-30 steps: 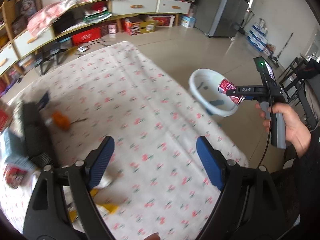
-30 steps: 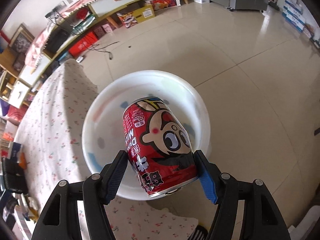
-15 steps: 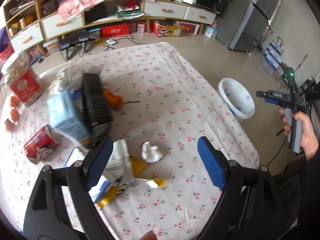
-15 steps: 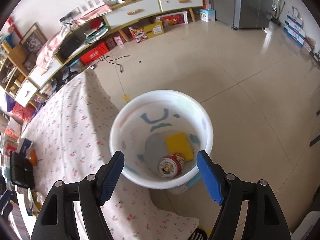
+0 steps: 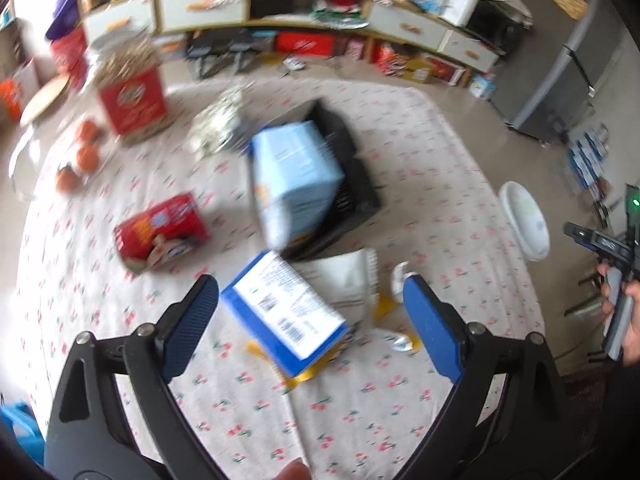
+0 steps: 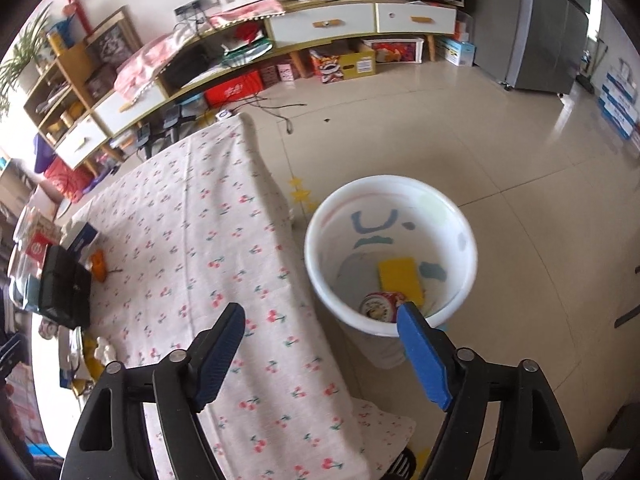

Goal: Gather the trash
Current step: 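Grasp the blue-white box with the left tool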

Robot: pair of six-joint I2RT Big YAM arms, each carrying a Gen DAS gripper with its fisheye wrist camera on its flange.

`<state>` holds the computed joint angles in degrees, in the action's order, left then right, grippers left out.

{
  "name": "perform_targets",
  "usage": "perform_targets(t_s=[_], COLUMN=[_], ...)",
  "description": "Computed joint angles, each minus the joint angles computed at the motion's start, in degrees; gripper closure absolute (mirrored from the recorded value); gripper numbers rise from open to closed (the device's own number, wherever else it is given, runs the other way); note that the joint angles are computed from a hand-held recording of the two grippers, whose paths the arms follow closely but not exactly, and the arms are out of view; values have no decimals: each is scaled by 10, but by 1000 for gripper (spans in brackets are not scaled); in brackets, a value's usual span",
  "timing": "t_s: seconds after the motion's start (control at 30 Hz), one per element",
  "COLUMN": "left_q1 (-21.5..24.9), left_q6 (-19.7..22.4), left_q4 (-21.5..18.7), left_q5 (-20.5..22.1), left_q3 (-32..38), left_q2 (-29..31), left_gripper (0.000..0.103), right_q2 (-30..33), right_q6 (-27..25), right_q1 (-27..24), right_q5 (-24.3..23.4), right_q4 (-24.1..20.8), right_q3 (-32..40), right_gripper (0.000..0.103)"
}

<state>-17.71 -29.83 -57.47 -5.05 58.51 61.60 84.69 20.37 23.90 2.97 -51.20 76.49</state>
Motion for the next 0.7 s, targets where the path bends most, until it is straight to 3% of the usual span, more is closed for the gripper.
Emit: perform_targets(t_s=[0.2, 0.4, 0.5, 0.7], left_q1=[34, 48, 47, 32], left_q6=[-27, -76, -93, -106], left_q4=[-19, 1, 7, 6], left_q5=[50, 109, 116, 88], left_q3=[-17, -35, -36, -32], left_q2=[-5, 2, 15, 42], left_gripper=[10, 10, 10, 11], right_q2=[24, 59, 69, 90], right_q6=[-3, -16, -13, -16], right_q1=[40, 76, 89, 117], right_q5=[12, 8, -2, 6], right_q4=[-6, -23, -23, -29], right_q3=[21, 53, 63, 91], right_gripper=[19, 17, 17, 17])
